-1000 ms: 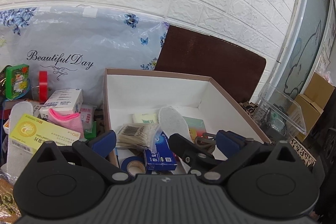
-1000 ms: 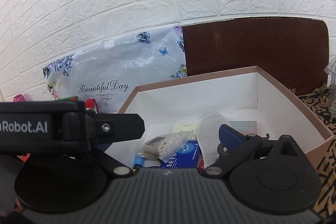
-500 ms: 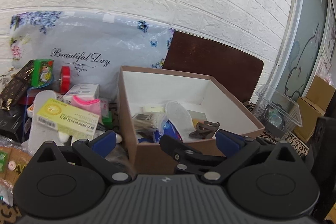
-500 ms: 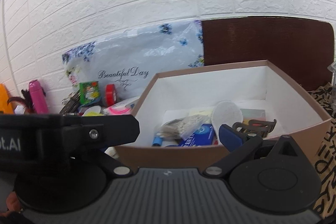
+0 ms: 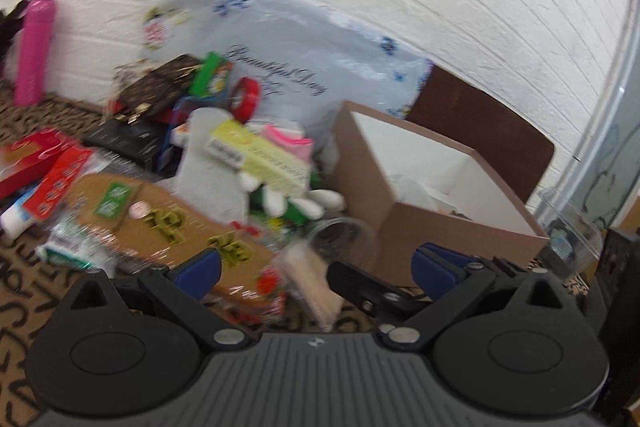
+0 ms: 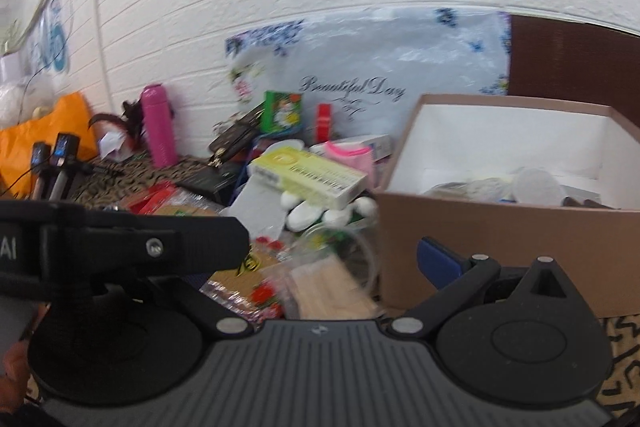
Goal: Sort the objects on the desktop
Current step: 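Withdraw the left gripper from the box back toward the pile, then move the left gripper to the bagged brown insole on the pile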
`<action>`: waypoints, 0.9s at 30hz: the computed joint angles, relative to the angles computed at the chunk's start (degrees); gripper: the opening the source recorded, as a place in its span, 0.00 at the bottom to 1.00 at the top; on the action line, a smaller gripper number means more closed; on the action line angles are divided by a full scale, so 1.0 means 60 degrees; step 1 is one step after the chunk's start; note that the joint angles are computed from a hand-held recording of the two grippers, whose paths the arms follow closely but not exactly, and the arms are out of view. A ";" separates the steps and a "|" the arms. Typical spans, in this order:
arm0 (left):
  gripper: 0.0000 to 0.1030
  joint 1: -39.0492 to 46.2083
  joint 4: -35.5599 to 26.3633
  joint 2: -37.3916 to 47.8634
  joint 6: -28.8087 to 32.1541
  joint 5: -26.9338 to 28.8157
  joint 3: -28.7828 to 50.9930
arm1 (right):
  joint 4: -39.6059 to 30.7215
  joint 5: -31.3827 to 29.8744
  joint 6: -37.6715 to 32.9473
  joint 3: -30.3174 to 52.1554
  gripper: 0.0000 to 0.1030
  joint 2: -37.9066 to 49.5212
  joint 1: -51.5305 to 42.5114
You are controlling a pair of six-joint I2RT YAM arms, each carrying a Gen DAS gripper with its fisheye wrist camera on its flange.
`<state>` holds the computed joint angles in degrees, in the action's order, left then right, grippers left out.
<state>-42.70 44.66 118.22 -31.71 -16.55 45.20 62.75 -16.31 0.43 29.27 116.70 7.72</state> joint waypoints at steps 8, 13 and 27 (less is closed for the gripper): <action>1.00 0.0956 0.0063 0.0446 -0.1134 0.0128 -0.0444 | -0.0005 -0.0125 -0.1032 0.0226 0.98 0.0750 0.1068; 0.99 0.1517 0.0248 0.0890 -0.1257 0.0804 -0.0226 | -0.0789 -0.0538 -0.1616 0.0829 0.84 0.1093 0.1427; 0.89 0.2562 -0.0212 0.2270 -0.1534 0.2355 0.1446 | -0.2229 0.0547 -0.4009 0.2997 0.85 0.2083 0.2106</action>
